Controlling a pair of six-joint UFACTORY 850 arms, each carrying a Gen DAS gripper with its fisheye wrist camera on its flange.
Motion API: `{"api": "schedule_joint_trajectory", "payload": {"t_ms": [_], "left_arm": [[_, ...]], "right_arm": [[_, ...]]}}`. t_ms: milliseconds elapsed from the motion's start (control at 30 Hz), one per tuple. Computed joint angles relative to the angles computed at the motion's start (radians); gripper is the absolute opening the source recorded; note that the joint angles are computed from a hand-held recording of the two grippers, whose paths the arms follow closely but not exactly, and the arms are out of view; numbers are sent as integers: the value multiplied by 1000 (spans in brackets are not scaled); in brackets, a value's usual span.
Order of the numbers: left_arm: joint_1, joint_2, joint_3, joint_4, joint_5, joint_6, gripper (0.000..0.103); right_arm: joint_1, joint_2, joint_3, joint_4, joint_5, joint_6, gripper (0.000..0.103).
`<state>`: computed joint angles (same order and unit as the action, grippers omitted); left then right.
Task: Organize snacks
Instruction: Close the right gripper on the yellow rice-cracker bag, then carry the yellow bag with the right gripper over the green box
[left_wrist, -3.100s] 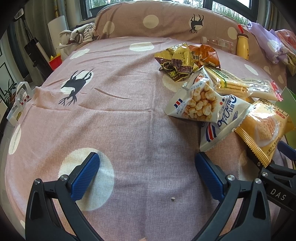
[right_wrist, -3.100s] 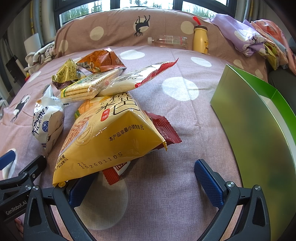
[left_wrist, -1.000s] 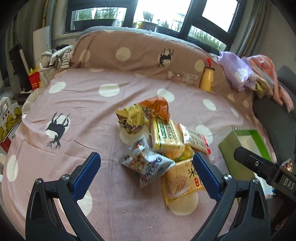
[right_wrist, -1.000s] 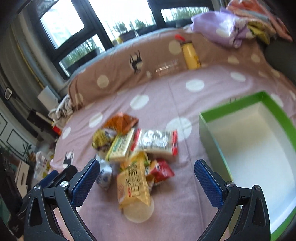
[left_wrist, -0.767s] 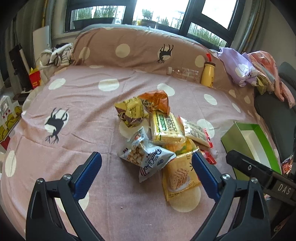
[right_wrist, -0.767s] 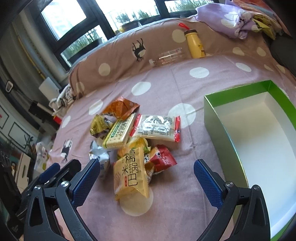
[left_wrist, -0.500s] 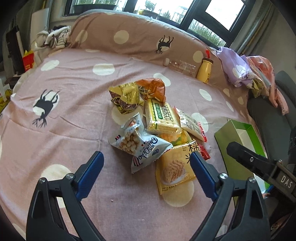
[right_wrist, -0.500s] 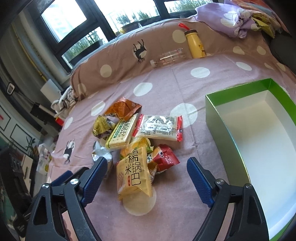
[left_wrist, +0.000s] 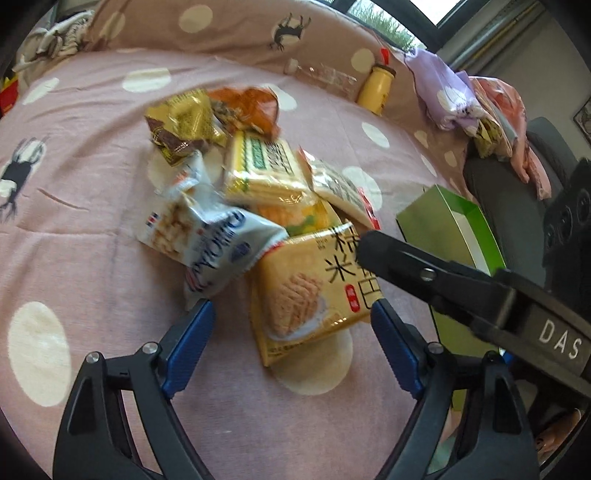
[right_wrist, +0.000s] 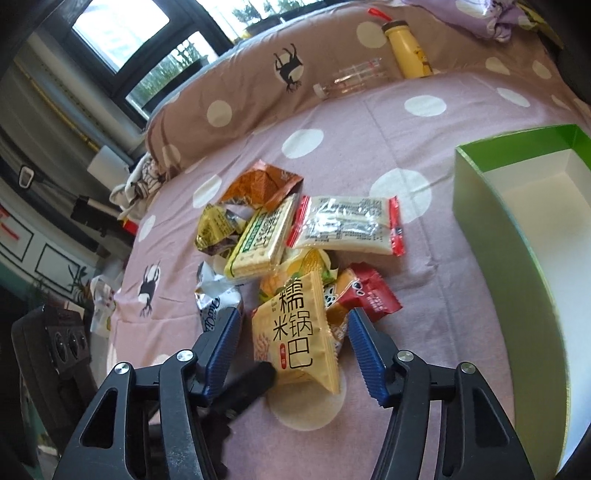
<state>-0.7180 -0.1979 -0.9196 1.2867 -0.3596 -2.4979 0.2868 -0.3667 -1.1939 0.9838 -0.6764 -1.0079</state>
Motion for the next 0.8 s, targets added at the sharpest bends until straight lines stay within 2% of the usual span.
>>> {"api": "schedule_joint_trajectory", "payload": {"t_ms": [133, 200, 267, 300, 400, 467, 700, 800], "left_arm": [[19, -17, 2, 81, 71, -81, 86], [27, -25, 1, 101, 94, -97, 78], [20, -33, -9, 85, 66, -57, 65], [17, -33, -10, 92, 58, -53, 62], [14, -37, -11, 123, 49, -80, 58], [6, -39, -18, 150, 30, -103, 57], [-59, -34, -73, 118, -137, -2, 57], [-77, -42, -108, 105, -192, 54, 57]], "right_arm": [[17, -20, -11, -61, 18, 55, 62], [20, -34, -20, -79, 6, 72, 61], [20, -52, -32, -83, -32, 76, 52], [23, -54, -31, -93, -25, 86, 47], [32, -37, -9, -90, 14, 74, 46], [32, -17, 6, -73, 33, 50, 46], [-6, 70, 61, 93, 29, -137, 46], [-38, 100, 76, 180, 4, -218, 46]]}}
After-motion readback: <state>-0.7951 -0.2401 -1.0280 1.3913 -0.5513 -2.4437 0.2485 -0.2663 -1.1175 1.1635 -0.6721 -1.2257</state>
